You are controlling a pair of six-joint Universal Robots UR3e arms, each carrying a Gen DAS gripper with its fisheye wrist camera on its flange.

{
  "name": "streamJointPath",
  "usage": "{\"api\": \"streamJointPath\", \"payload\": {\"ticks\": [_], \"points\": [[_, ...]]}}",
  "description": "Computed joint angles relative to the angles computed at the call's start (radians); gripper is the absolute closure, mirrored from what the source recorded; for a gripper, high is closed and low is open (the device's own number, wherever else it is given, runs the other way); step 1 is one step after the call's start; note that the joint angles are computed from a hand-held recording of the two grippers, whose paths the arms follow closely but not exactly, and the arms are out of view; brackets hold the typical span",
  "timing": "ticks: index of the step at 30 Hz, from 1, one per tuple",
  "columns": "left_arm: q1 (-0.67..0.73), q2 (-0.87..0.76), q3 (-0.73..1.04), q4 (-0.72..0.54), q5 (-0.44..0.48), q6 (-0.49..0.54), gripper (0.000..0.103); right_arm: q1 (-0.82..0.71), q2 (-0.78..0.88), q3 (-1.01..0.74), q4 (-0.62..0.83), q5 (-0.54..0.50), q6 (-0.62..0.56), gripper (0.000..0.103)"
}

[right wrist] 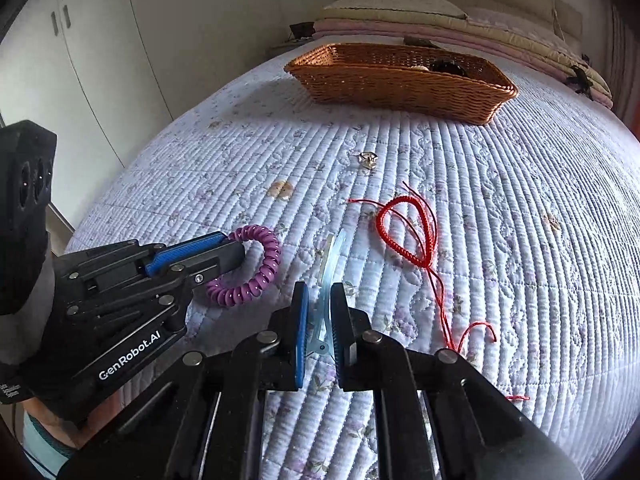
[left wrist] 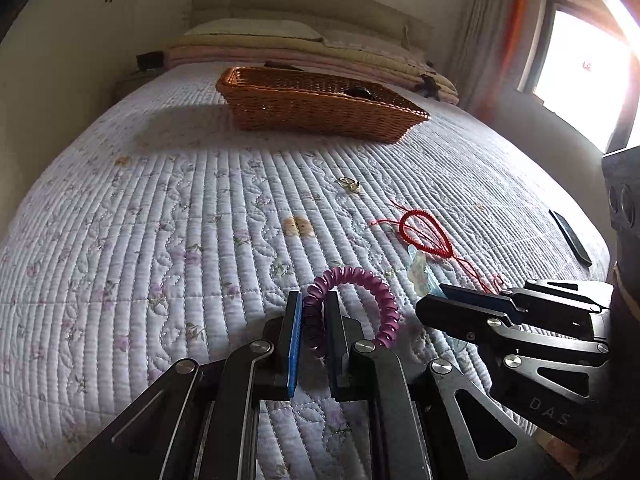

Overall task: Organize jewelry
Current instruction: 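Drop purple hair tie in basket with left tool while right tool drops blue clip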

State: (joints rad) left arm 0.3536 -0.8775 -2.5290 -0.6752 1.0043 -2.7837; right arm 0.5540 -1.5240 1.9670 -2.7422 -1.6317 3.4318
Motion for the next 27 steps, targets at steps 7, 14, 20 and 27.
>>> {"api": "streamJointPath", "payload": {"ticks": [7, 14, 20, 27], "points": [[0.111, 0.100, 0.051, -0.113, -0.113, 0.015, 0.092, -0.028, -0.065, -0.024, -0.016, 0.022, -0.007, 0.090], [-0.048, -0.169, 0.264, 0.156, -0.003, -0.116, 0.092, -0.107, -0.039, -0.198, -0.004, -0.019, -0.118, 0.090], [-0.206, -0.649, 0.750, 0.281, 0.128, -0.275, 0.092, -0.304, 0.181, -0.561, 0.079, 0.080, -0.175, 0.090], [-0.273, -1.143, 1.304, 0.203, 0.200, -0.431, 0.092, -0.439, 0.544, -0.996, 0.187, 0.177, -0.154, 0.090]]}}
